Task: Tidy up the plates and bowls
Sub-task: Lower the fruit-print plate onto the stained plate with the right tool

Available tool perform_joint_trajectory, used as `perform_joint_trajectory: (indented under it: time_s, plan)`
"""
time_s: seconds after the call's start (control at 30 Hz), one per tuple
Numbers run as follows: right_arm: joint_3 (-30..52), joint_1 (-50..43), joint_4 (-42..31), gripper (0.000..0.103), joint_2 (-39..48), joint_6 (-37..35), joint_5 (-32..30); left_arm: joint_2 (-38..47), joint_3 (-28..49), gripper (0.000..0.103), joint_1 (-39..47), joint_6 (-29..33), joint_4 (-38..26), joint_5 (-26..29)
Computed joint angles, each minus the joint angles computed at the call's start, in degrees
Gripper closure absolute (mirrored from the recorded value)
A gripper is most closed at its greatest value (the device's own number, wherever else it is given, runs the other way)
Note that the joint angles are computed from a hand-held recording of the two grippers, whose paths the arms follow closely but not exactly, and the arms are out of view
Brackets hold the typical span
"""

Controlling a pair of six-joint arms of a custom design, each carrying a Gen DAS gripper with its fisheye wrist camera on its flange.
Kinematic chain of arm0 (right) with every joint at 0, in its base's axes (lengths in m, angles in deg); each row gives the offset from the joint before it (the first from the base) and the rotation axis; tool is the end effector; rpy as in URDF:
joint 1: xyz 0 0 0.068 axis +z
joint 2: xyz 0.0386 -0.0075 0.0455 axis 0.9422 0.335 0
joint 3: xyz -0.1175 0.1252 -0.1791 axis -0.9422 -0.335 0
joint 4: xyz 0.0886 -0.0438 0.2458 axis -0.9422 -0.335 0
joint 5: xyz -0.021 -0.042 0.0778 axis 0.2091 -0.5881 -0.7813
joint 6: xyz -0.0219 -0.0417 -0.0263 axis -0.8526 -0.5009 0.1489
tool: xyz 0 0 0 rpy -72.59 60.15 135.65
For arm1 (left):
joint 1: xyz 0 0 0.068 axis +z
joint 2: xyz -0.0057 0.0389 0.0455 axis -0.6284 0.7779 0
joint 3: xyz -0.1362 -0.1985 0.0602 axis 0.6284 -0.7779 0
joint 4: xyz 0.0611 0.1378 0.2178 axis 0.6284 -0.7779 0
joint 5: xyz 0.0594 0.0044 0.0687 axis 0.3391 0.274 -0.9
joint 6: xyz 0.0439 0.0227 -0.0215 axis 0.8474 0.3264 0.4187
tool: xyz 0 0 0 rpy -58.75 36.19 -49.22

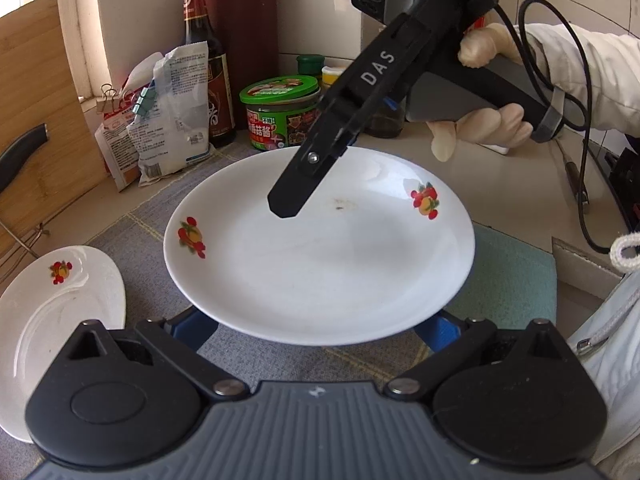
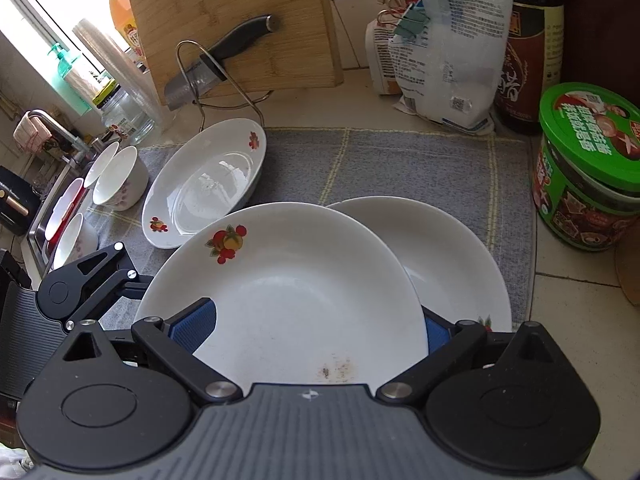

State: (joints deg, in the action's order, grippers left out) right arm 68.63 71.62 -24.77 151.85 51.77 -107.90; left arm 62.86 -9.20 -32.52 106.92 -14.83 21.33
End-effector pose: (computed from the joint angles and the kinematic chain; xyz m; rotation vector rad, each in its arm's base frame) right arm 0.3629 0.0264 0.2066 -0.5013 2.5973 0.6881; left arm 0.2672 0.0081 0.1963 1.0683 2.1242 -0.4213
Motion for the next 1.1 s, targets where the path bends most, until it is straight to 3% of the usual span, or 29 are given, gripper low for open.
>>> perform_joint_trajectory:
  time_s: [1.1]
  plan:
    - [-1.25, -3.31, 0.84, 0.001, 1.23, 1.13, 0.8, 6.65, 2.71, 0.001, -4.03, -3.34, 3.46, -2.42]
